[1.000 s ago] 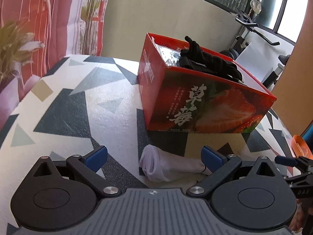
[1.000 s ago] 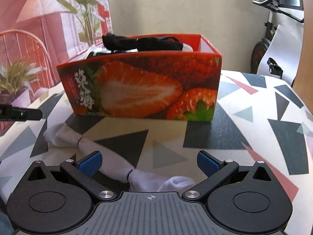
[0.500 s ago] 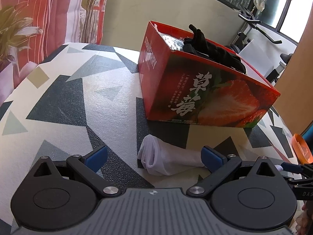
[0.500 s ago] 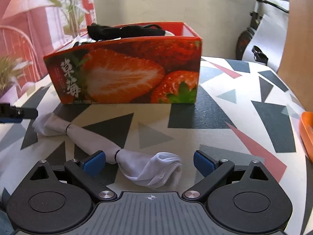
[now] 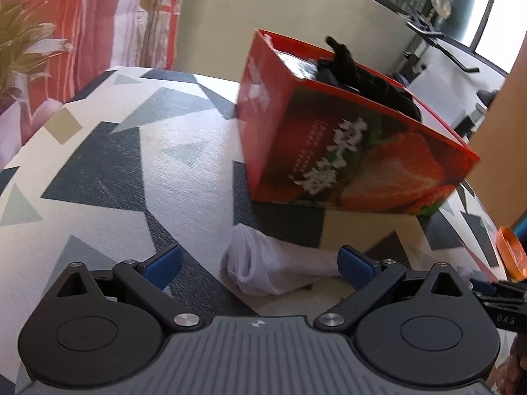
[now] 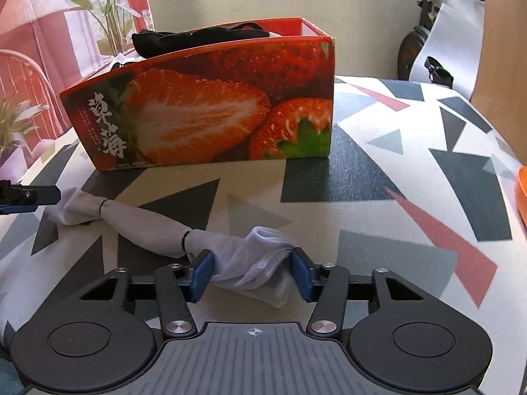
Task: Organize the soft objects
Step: 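Move both tools back to the white socks and grasp them, then lift the white socks with both tools and lower them into the box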
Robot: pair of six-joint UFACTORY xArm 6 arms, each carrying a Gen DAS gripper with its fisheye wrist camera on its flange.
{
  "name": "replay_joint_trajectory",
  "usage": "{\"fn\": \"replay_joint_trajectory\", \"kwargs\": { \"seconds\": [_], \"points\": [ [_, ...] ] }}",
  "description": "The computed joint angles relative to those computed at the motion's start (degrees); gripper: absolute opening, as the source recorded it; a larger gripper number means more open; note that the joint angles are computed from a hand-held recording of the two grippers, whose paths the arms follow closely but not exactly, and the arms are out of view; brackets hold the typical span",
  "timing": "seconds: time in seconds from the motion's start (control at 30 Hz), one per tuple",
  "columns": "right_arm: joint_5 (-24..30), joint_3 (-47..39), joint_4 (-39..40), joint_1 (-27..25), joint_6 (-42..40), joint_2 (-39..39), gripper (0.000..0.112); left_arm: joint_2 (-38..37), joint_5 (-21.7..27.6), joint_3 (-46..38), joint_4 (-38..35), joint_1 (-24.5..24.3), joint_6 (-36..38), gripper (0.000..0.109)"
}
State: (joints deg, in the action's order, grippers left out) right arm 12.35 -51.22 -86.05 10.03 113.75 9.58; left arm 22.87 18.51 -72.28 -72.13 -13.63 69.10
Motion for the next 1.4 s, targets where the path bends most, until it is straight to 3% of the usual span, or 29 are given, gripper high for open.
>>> {"fn": "replay_joint_trajectory", "kwargs": {
  "seconds": [0.13, 0.23, 0.37, 0.57, 0.63, 0.7, 0.77, 0.93, 1.17, 1.4],
  "points": [
    [0.1, -1.2, 0.3, -0.6, -2.1, 1.1, 0.031, 0.9, 1.1, -1.1, 1.8, 0.4, -2.1, 0.089],
    [-0.4, -1.8, -1.8, -1.1, -1.0, 1.6, 0.031, 1.8, 1.3, -1.7, 3.4, 0.2, -2.5, 0.087],
    [-0.6, -2.1, -3.8, -1.3, 0.2, 1.9, 0.031, 3.8, 1.8, -3.6, 7.4, 0.7, -7.5, 0.075],
    [-1.1, -2.1, -7.0, -1.6, 3.4, 2.0, 0.031, 4.2, -1.1, -3.4, 6.2, -0.8, -2.4, 0.071],
    [-0.9, -2.2, -7.3, -1.5, 3.9, 2.0, 0.031, 4.0, -0.8, -3.2, 4.8, -0.8, -0.9, 0.059],
    [-0.6, -2.1, -6.6, -1.3, 3.6, 1.9, 0.031, 3.5, -1.7, -2.4, 5.7, -1.0, -1.3, 0.033],
    [-0.8, -1.8, -6.4, -1.5, 4.0, 1.6, 0.03, 2.9, -0.7, -1.8, 5.6, -0.5, -1.7, 0.018],
    [-2.8, -0.7, -20.0, -3.0, 22.3, -1.3, 0.012, -1.1, 2.1, 1.5, 0.0, 0.8, 2.9, 0.015],
    [-0.4, 1.6, -26.3, -1.9, 28.5, -5.9, 0.008, -8.5, 1.7, 6.8, -9.3, -0.6, 14.7, 0.014],
    [0.0, 1.4, -32.7, -3.6, 28.1, -12.1, 0.007, -14.1, 3.4, 7.5, -17.3, -0.7, 23.0, 0.014]
  ]
}}
